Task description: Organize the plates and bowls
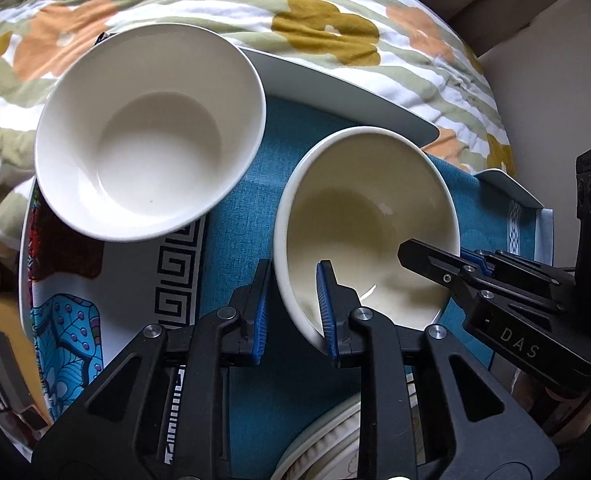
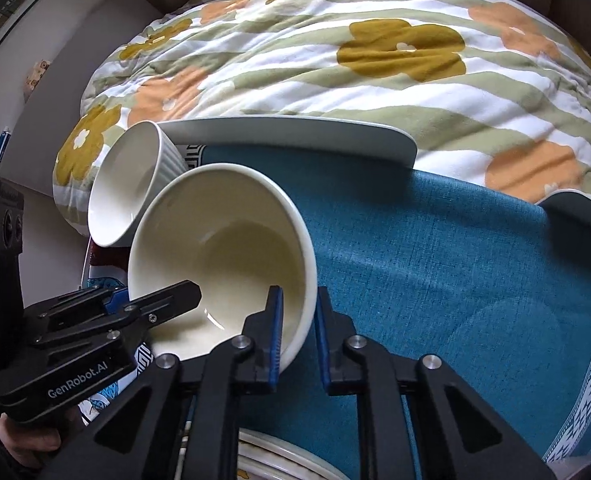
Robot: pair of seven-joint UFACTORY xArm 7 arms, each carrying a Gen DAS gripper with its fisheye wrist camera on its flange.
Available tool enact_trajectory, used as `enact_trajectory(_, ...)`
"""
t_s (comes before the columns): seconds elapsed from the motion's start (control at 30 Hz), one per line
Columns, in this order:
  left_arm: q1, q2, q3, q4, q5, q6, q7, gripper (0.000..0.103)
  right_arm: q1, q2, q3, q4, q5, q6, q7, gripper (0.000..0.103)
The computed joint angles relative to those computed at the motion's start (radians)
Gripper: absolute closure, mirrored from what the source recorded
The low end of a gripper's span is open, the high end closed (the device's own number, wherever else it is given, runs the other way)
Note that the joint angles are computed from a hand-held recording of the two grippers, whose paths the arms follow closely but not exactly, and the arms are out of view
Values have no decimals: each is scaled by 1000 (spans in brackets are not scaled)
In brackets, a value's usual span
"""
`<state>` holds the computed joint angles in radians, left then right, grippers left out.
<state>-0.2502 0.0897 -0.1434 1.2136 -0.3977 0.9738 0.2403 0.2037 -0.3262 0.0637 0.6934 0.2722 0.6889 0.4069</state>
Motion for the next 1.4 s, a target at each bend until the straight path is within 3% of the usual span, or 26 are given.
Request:
enact_trajectory(0.33,-21,-13,-11,40,29,41,-28,83,-22,-64,2,-4,-44,40,29,89)
enact_trajectory(0.57,-53,-119,-22,27,6,77,-9,83,-47,-257,5,-39,-102,132,73,89)
enact_trajectory(0.9,-173,-305,-78,-6,16,154,-107,83,-108,-683,-1,-76,-200,471,84,91)
enact_trajectory(1.13,-291,-369,-151,-51,-1,140,-218,83,-191,-1011,-59,-125,-250,766,55,91)
enact_trajectory(1.4,-412,-356,-219,-92,0,101,-324,83,-302,-1266,-154,-153,-313,1040,-5,91)
